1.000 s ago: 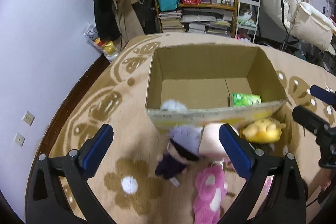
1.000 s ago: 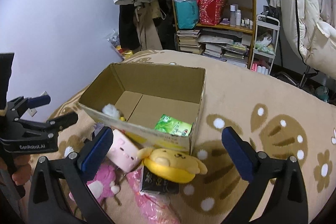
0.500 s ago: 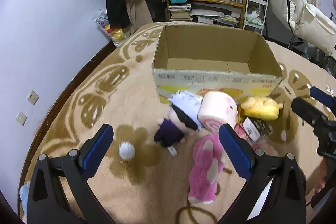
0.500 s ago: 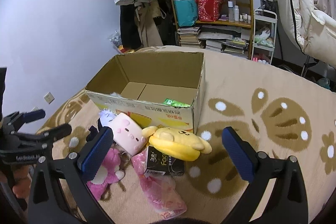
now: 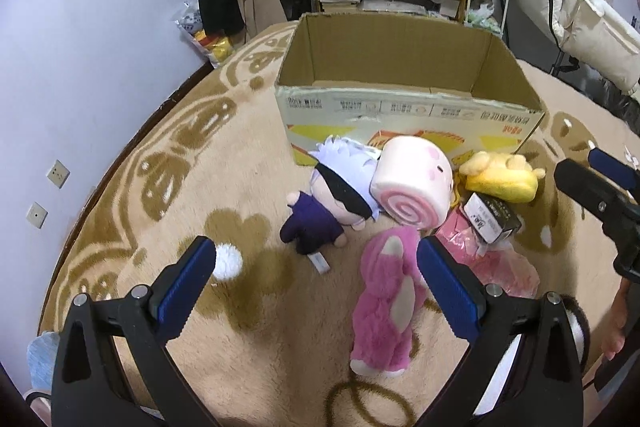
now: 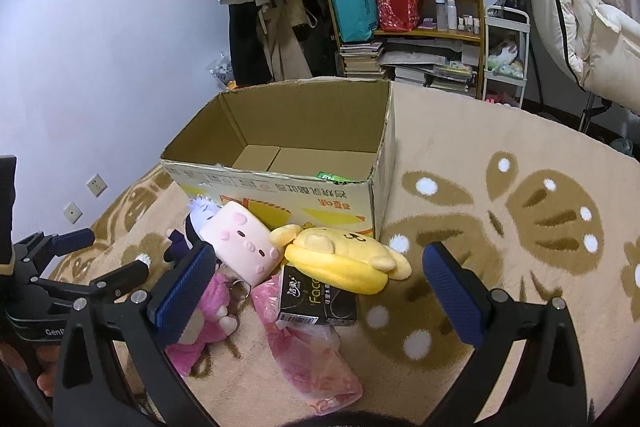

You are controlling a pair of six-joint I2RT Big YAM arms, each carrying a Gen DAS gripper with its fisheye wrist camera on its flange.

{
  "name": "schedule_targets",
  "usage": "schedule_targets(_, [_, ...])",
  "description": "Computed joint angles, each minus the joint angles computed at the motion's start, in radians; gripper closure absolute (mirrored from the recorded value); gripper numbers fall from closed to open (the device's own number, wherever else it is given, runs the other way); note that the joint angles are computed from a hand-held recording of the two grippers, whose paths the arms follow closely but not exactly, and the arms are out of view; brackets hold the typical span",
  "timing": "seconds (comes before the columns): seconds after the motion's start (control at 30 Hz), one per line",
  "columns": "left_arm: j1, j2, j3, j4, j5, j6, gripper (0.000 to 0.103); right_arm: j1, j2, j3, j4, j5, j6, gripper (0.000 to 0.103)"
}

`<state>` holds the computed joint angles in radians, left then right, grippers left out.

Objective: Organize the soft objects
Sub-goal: 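Withdraw both tools from the box back to the plush pile, then grasp the pink plush bear with the left gripper while the right gripper grasps the yellow dog plush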

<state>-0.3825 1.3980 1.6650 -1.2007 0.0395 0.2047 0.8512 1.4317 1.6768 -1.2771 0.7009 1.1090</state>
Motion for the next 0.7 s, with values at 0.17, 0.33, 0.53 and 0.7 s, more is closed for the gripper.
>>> schedule_targets(0.17, [-0.012, 0.009, -0.009, -0.009, -0.014, 0.012, 0.003, -0.016, -0.002, -0.021, 0.018, -0.029, -0.01, 0.0])
schedule_targets(0.33, [-0.019, 0.026, -0.011, -0.031, -0.009, 0.008, 0.003, -0.032, 0.002, -0.036, 0.037, -0.058, -0.027, 0.0])
schedule_targets(0.53, [-0.028, 0.051, -0.014, -0.061, -0.012, 0.009, 0.003, -0.053, 0.017, -0.04, 0.049, -0.098, -0.043, 0.0])
schedule_targets(0.7, [-0.035, 0.072, -0.013, -0.08, -0.022, 0.007, 0.003, -0.07, 0.026, -0.051, 0.063, -0.139, -0.056, 0.0])
